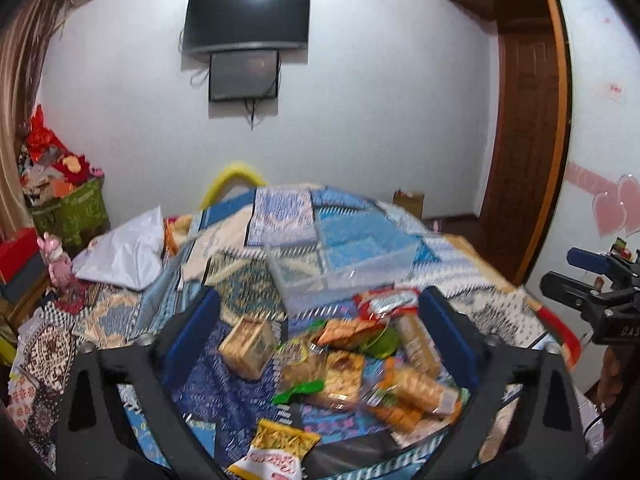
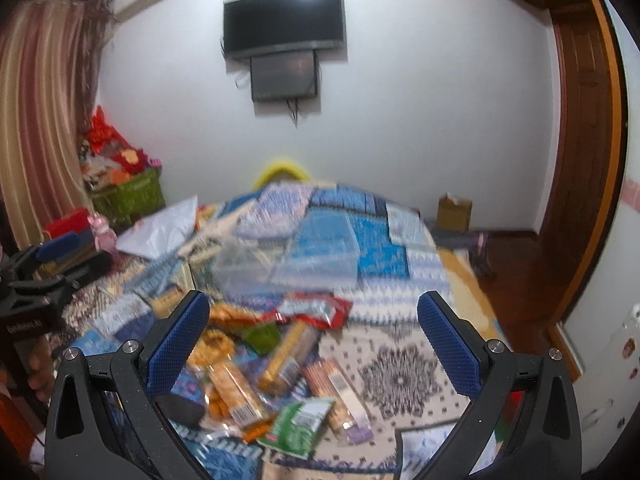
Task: Organize snacks
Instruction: 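Grasp the Kakapo chip bag with left tool while right tool grasps green-white bag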
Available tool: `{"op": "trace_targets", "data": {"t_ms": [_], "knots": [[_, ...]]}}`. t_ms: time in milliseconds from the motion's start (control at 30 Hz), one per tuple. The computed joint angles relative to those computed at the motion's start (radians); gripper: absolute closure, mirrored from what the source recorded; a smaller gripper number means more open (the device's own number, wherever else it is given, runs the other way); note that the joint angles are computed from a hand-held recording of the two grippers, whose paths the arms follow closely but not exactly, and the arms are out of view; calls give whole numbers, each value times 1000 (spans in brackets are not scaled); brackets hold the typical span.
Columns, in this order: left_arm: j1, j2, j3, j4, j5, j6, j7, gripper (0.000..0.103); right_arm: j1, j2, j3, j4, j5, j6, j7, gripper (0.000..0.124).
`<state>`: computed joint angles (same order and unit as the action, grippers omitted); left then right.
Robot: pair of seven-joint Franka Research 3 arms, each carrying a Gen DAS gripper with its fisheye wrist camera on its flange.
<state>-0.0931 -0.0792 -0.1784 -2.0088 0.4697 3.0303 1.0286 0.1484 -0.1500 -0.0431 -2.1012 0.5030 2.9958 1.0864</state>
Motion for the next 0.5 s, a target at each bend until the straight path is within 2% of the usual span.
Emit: {"op": "trace_targets", "data": {"t_ms": [33, 100, 167, 300, 367, 500], "knots": [[2, 6, 1, 1, 0, -21, -1, 19, -12, 8, 2, 3, -18, -28, 22, 21], [-5, 18, 7, 4, -35, -61, 25, 22, -24, 16, -1, 3, -31, -64, 41, 21], [-19, 28, 18, 0, -127, -93, 97, 31, -33, 22, -3, 0, -36, -93, 56, 22], [-28, 43, 29, -8, -290, -169, 220, 41, -52, 31, -4, 0, -61, -172, 76, 39], [-28, 47, 30, -11, -358, -218, 270, 50, -57, 37, -4, 2, -75, -210, 81, 47], [-23, 52, 28, -27, -404, -272, 318, 59, -55, 52, -7, 3, -37, -274, 46, 58]]}}
